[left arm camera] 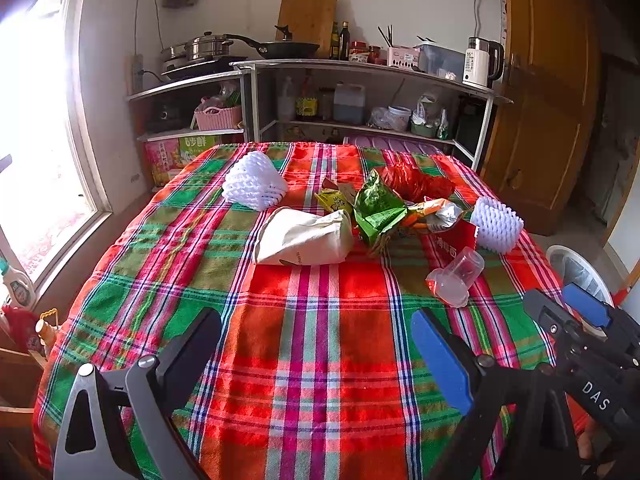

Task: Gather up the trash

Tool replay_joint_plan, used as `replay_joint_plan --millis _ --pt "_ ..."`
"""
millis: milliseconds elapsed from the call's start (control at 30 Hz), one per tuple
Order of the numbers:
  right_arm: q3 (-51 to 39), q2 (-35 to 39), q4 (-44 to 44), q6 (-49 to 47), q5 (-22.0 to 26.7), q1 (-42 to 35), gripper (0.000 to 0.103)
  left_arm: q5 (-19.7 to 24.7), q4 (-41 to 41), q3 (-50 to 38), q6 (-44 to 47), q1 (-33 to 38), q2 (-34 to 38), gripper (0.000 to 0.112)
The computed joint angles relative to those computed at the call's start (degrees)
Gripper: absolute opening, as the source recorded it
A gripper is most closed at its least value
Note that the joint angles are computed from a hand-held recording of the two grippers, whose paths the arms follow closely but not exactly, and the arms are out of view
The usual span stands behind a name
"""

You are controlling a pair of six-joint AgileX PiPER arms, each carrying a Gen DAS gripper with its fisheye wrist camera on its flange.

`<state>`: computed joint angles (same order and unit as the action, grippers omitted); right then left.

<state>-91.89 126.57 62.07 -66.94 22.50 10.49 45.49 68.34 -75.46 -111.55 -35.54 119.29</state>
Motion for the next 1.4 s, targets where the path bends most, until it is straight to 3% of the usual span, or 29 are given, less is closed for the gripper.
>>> replay_joint_plan --millis 1400 --pt "0.8 -0.6 2.0 -1.6 -0.1 0.2 0.067 0.4 -0.4 0.0 0.5 -0.4 -0.7 0.097"
